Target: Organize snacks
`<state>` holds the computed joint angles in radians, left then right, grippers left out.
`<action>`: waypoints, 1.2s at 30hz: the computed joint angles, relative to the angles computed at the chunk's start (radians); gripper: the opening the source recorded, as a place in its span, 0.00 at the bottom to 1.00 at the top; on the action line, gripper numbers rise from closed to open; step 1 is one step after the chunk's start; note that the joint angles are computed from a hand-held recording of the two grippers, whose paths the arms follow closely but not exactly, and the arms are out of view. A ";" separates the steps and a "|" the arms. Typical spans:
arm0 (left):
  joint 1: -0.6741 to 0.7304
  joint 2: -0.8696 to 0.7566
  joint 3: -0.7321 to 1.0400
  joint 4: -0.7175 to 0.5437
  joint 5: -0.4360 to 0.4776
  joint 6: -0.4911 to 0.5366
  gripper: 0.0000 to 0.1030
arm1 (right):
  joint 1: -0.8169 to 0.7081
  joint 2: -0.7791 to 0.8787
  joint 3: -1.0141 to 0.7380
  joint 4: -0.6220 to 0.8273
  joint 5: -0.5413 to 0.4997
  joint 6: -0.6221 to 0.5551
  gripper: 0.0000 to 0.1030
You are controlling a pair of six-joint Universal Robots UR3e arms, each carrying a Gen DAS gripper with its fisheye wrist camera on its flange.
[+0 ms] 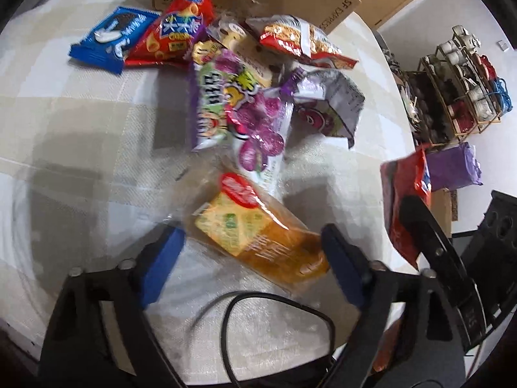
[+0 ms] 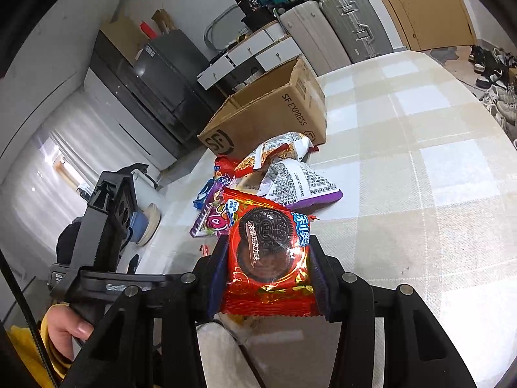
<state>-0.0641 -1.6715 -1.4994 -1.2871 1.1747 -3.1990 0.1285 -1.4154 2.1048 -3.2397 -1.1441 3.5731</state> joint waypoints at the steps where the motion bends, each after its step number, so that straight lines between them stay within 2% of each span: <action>1: -0.004 0.003 -0.011 0.016 -0.012 -0.013 0.68 | -0.003 -0.002 0.007 -0.007 0.003 0.000 0.45; 5: -0.009 0.012 -0.023 0.032 -0.026 -0.014 0.61 | -0.013 -0.006 0.032 -0.038 0.019 0.009 0.45; 8: -0.024 0.015 -0.068 0.098 -0.023 -0.012 0.55 | -0.015 -0.012 0.047 -0.056 0.022 0.012 0.45; 13: -0.078 0.025 -0.087 0.177 0.026 -0.006 0.51 | -0.014 -0.007 0.049 -0.069 0.023 0.012 0.45; 18: -0.120 0.100 -0.138 0.261 0.063 -0.001 0.48 | -0.006 -0.005 0.047 -0.072 0.013 0.023 0.45; 22: -0.095 0.198 -0.199 0.294 0.033 0.048 0.43 | 0.012 0.002 0.023 -0.047 -0.012 0.025 0.45; 25: -0.052 0.278 -0.234 0.273 -0.017 0.088 0.41 | 0.021 0.000 0.009 -0.027 -0.020 0.026 0.45; 27: 0.056 0.395 -0.289 0.176 -0.083 0.180 0.40 | 0.031 0.002 -0.008 -0.009 -0.033 0.027 0.45; 30: 0.148 0.460 -0.298 0.066 -0.161 0.252 0.39 | 0.047 0.003 -0.031 0.020 -0.055 0.029 0.45; 36: 0.283 0.554 -0.354 -0.017 -0.273 0.359 0.38 | 0.070 0.006 -0.072 0.057 -0.086 0.040 0.45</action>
<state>0.2187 -1.1178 -1.8531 -1.3038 0.9014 -2.8399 0.1986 -1.4096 2.0328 -3.1829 -1.2301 3.6129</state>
